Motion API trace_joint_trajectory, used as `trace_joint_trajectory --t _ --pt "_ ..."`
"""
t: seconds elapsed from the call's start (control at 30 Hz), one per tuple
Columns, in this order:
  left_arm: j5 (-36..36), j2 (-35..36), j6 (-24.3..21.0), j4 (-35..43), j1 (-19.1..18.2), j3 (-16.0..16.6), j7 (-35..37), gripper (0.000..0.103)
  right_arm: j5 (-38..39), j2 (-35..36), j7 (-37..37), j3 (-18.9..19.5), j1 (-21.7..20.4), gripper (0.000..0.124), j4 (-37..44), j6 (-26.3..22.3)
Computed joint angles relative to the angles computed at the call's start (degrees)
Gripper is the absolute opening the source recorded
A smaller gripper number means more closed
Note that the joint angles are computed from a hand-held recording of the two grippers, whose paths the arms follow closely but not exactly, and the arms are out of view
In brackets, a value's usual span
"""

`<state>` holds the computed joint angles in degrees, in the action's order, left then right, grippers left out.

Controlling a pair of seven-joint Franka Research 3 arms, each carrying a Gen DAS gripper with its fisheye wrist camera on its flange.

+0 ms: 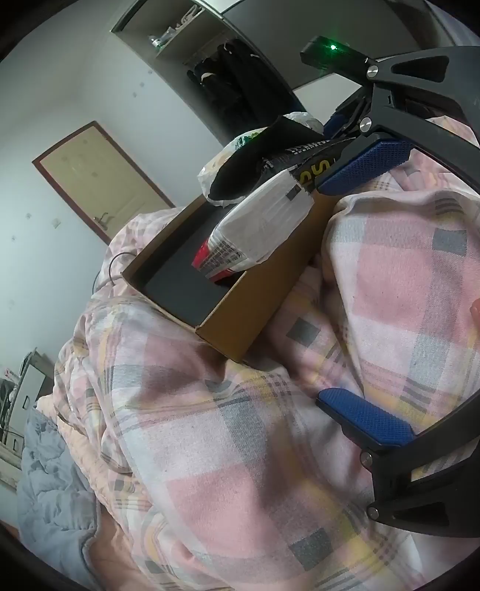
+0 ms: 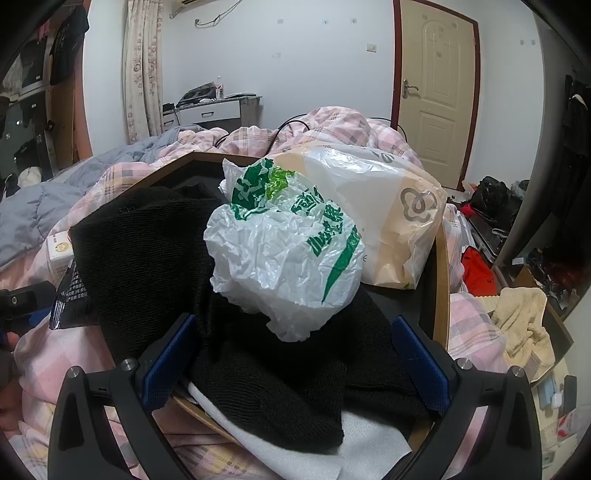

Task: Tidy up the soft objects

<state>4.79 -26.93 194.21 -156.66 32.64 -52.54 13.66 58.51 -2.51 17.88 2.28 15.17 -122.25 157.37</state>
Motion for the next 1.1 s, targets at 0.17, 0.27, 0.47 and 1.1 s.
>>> trace_joint_trajectory --t 0.17,0.27,0.47,1.1 --pt "-0.17 -0.18 0.38 -0.28 0.2 -0.27 0.02 0.103 -0.02 0.0 0.01 0.02 -0.02 0.102 0.0 0.02" --pt "-0.31 -0.1 0.54 -0.36 0.02 -0.05 0.19 0.103 -0.01 0.01 0.02 0.02 -0.02 0.102 0.01 0.01" --pt "-0.36 0.0 0.02 -0.14 -0.08 0.0 0.39 0.103 -0.04 -0.01 0.02 0.03 -0.02 0.102 -0.02 0.01" --pt "-0.8 0.29 0.14 0.33 1.8 -2.18 0.29 0.103 -0.13 0.02 0.1 0.05 -0.02 0.102 -0.01 0.04"
